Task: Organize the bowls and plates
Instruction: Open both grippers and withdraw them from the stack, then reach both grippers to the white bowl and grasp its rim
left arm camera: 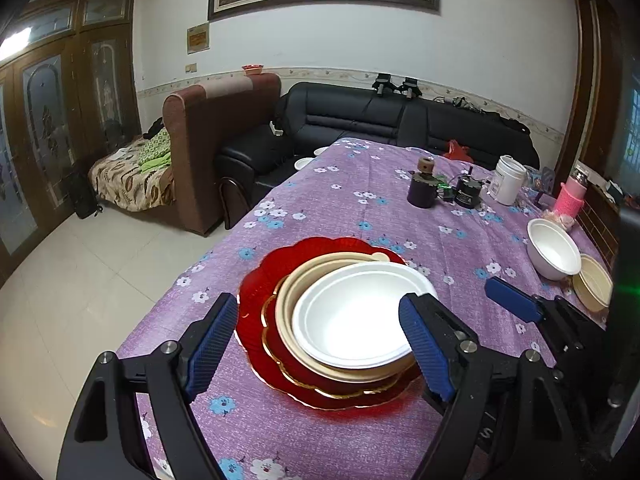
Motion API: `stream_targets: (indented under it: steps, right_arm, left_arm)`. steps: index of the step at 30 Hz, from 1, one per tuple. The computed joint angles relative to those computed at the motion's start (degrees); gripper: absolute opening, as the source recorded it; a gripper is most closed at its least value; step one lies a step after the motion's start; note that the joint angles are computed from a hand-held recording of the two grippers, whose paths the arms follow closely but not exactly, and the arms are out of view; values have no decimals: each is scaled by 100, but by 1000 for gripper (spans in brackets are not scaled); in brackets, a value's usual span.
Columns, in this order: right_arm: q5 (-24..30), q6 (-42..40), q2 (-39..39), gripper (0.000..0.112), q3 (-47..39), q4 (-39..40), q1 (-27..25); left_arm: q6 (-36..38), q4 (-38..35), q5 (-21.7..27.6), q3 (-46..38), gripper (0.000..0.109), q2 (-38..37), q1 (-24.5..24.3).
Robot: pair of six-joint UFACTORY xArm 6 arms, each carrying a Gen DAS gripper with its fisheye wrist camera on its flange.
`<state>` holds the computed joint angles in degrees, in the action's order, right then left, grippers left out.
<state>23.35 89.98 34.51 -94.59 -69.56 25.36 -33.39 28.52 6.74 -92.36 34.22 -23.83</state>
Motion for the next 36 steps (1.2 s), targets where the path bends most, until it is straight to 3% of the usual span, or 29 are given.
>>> stream_targets:
  steps: [19, 26, 31, 33, 36]
  right_arm:
    - [9, 2801, -1968, 78, 2772, -1845, -588]
    - [48, 3565, -2673, 78, 3725, -2109, -1085]
    - [0, 4106, -3129, 78, 4267, -2282, -1652]
    - [-176, 4410, -3193, 78, 4351, -2386, -1974]
    - [-974, 5537, -2931, 78, 4122, -3071, -2627]
  left_arm:
    - [528, 76, 309, -423, 87, 265, -874]
    - [2246, -1468, 884, -1082, 87, 769, -1361]
    - [2813, -1987, 1283, -1648, 87, 1148, -1572]
    - [3223, -2480, 1556, -2051, 87, 1381, -1628]
    - [3589, -3099, 2193, -2933, 87, 1859, -1661]
